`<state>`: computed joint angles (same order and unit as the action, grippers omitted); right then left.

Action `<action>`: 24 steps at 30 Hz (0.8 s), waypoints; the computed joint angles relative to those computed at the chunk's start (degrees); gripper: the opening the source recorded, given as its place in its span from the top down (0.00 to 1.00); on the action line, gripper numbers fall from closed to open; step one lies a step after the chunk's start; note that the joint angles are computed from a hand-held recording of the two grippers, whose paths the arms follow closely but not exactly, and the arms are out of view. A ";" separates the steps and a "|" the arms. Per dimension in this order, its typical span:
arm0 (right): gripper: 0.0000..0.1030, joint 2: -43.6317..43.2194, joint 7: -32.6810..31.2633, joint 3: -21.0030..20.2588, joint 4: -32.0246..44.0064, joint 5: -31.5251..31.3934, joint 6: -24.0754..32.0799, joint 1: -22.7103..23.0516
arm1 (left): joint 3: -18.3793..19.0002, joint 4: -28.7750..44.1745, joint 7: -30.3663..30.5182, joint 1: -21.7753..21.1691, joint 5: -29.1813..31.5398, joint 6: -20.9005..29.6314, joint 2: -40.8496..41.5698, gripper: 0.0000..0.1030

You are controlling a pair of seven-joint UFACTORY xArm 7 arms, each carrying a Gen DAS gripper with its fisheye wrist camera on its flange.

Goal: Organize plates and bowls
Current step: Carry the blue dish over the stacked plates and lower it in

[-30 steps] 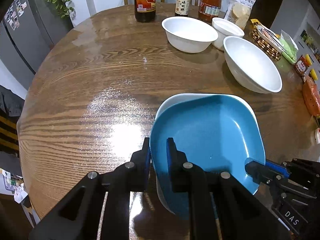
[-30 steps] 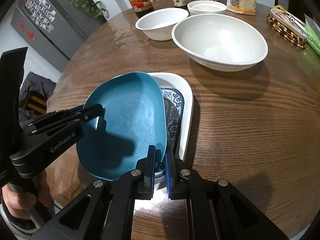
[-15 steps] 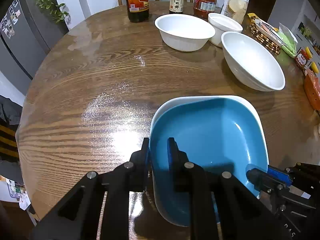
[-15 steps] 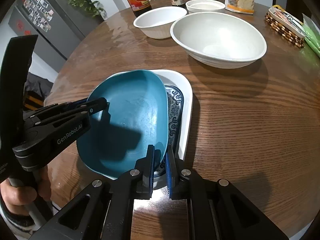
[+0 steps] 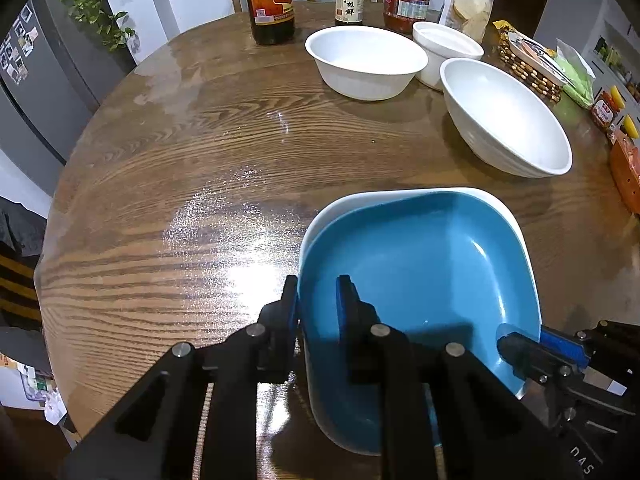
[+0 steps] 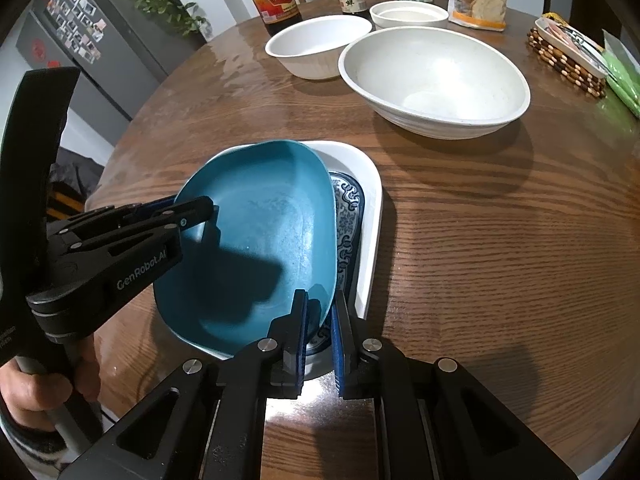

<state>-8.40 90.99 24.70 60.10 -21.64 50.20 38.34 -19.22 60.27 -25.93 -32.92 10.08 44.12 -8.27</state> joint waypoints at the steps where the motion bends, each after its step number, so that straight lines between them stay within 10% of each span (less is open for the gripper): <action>1: 0.89 -0.01 0.09 0.08 0.10 -0.27 0.24 0.00 | 0.01 0.05 0.02 0.01 0.02 0.02 0.06 0.82; 24: 0.89 1.05 -0.88 0.58 2.95 -2.04 4.53 1.08 | -0.12 0.00 -1.82 -0.10 0.54 0.49 -0.07 0.81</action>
<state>-7.35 90.11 25.27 63.05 -23.68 54.73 39.42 -19.33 60.27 -27.75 -33.02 10.62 44.62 -8.35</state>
